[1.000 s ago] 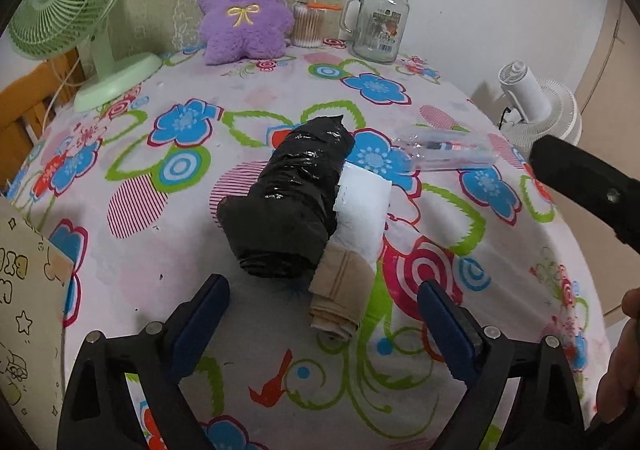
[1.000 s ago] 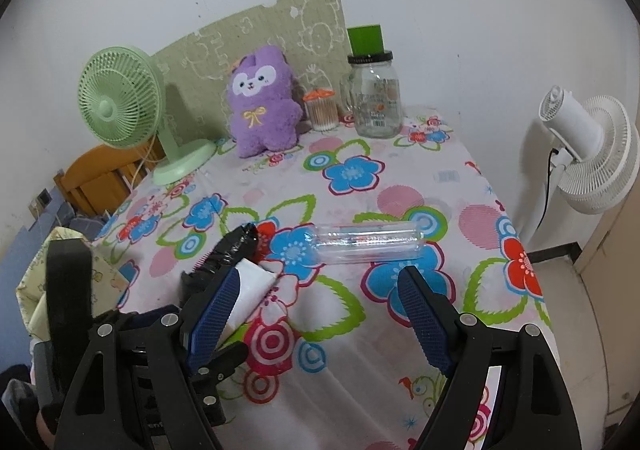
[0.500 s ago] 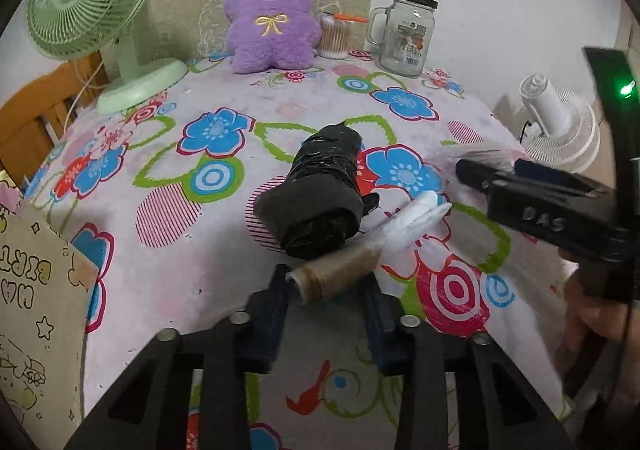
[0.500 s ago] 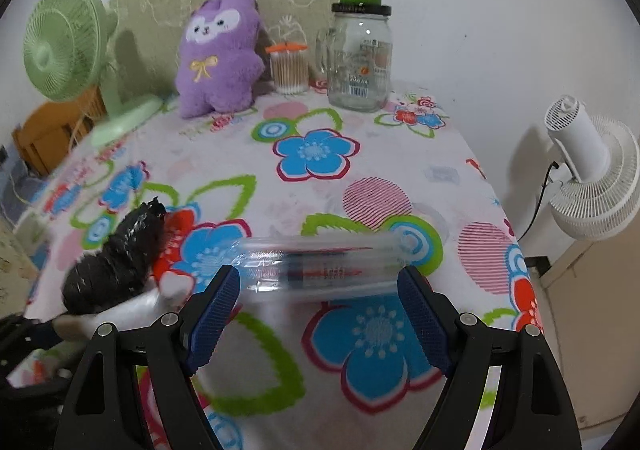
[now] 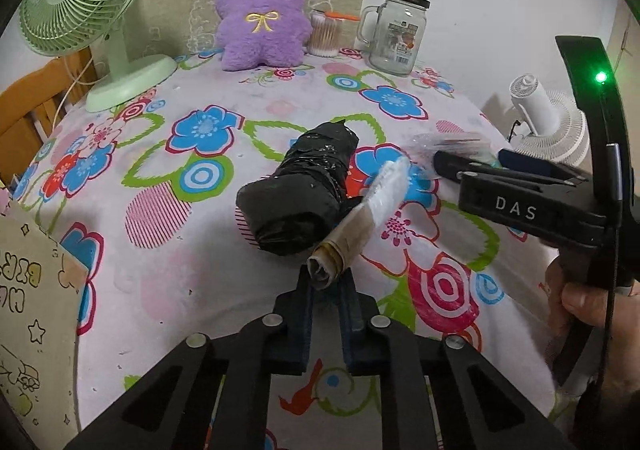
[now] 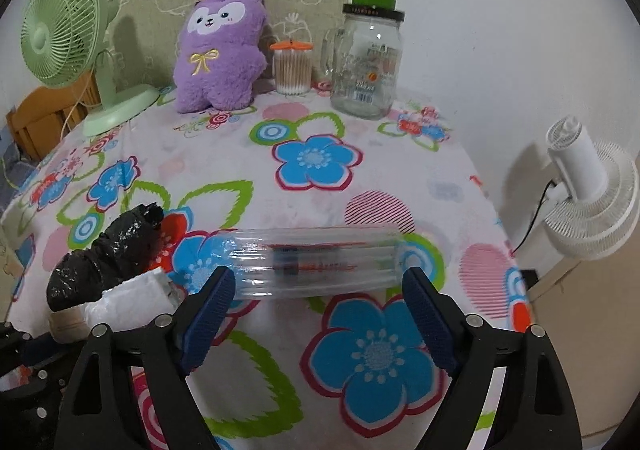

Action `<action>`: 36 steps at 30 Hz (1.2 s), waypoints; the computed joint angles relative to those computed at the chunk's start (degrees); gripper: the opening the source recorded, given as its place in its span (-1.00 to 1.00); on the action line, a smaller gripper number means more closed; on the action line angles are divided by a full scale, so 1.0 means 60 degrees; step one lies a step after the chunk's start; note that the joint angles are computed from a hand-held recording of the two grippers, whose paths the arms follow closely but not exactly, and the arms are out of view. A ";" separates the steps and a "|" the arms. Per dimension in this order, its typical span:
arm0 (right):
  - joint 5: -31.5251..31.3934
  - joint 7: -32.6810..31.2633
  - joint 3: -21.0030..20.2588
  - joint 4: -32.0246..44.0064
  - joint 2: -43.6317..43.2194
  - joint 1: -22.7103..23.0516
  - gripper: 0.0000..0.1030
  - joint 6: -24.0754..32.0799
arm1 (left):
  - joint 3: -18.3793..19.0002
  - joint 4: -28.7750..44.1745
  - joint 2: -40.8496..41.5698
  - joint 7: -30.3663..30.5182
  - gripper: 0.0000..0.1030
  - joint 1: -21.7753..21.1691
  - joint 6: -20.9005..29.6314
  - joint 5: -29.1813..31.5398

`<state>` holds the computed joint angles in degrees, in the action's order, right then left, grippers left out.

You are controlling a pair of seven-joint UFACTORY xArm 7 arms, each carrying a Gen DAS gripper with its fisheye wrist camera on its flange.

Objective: Organize soft objects
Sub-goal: 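Lower the left gripper onto the black taped bundle and close on it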

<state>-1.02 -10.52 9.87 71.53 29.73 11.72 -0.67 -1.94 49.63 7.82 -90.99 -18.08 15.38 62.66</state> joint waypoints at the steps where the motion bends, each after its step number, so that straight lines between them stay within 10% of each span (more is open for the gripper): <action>1: 0.0138 -0.0242 0.0741 -0.0001 0.0057 -0.0641 0.70 0.0108 | 0.0001 -0.0018 -0.0020 -0.0006 -0.86 -0.0001 -0.0022 0.0008; 8: 0.1121 -0.1313 0.3311 -0.0416 0.0110 -0.2820 0.70 0.0102 | 0.0000 -0.0317 -0.0330 -0.0123 -0.78 0.0304 -0.0716 0.0028; 19: 0.1600 -0.2361 0.4098 -0.0625 0.0173 -0.3146 0.70 0.0286 | 0.0067 -0.0480 -0.0388 -0.0365 -1.00 0.0161 -0.1166 0.0281; 24: 0.2357 -0.3292 0.5769 -0.0597 0.0624 -0.4404 0.70 0.0691 | -0.0024 -0.0732 -0.0533 -0.0796 -0.97 0.0271 -0.0980 0.0580; 28: 0.2570 -0.3642 0.5503 -0.0753 0.0388 -0.3924 0.70 0.0546 | -0.0150 -0.0826 -0.0720 -0.0824 0.62 0.0382 -0.0740 0.0550; 33: 0.2810 -0.3703 0.5168 -0.0741 0.0281 -0.3620 0.70 0.0515 | -0.0563 -0.0773 -0.1193 -0.2208 0.99 0.0379 0.0557 0.2122; 36: 0.2994 -0.3882 0.5433 -0.0789 0.0304 -0.3873 0.70 0.0498 | -0.0634 -0.0708 -0.1095 -0.1366 0.99 0.0566 0.0737 0.1251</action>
<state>16.94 -33.82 42.47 66.80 31.56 -11.51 2.32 -5.74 45.39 1.26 -99.19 -14.68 19.80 70.16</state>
